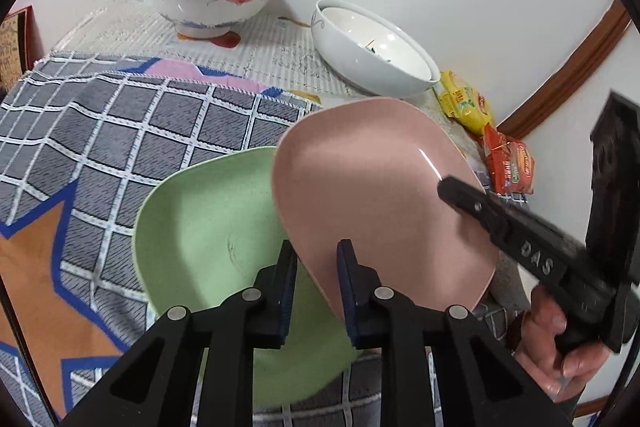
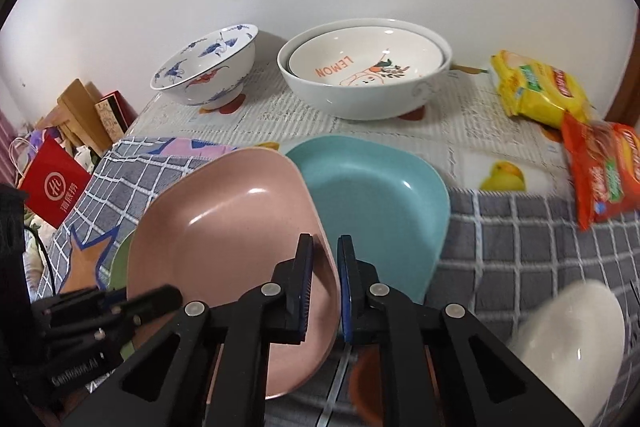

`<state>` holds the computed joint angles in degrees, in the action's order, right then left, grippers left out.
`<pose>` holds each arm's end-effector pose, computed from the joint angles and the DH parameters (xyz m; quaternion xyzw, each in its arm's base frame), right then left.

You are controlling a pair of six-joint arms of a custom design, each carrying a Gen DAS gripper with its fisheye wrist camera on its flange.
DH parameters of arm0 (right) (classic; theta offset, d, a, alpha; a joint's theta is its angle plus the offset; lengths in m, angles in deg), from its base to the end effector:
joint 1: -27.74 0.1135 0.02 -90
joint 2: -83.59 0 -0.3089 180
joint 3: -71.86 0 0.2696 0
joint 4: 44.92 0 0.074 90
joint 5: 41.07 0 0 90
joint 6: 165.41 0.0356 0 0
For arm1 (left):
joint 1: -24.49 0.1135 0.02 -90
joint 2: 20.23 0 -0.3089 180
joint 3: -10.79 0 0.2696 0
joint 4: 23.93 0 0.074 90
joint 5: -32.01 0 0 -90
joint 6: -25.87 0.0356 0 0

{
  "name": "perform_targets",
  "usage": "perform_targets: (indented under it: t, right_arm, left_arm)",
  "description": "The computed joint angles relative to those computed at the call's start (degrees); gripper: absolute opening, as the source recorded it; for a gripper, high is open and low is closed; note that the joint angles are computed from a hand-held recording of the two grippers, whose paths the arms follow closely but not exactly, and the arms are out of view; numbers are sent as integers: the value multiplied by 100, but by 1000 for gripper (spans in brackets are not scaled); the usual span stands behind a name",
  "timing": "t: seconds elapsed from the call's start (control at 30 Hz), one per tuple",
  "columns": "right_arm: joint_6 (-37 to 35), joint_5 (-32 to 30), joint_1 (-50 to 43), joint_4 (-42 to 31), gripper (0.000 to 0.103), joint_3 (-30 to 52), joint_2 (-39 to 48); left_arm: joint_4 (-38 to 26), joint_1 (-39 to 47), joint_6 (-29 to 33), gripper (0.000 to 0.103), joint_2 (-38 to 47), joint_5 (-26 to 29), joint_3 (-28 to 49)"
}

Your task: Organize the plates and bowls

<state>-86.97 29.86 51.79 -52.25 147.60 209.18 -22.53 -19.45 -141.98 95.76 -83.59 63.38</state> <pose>0.3897 0.1867 0.0682 -0.3338 0.8864 0.1883 0.2597 0.2453 -0.2151 0.0564 -0.3272 0.8894 -0.1016 0.3026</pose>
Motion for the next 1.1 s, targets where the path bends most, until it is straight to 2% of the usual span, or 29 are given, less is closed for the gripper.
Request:
perform_targets:
  t: [0.4, 0.73, 1.1]
  right_arm:
    - [706, -359, -175, 648, 9, -1550, -1148]
    - [1041, -406, -286, 811, 8, -2284, -2008]
    - [1243, -572, -423, 831, 7, -2514, -2283]
  left_arm:
    - [-1090, -757, -610, 16, -801, -661, -92]
    - [-1796, -1209, -949, 16, -1128, -1025, 61]
    - [-1781, -1274, -949, 16, -1173, -1057, 48]
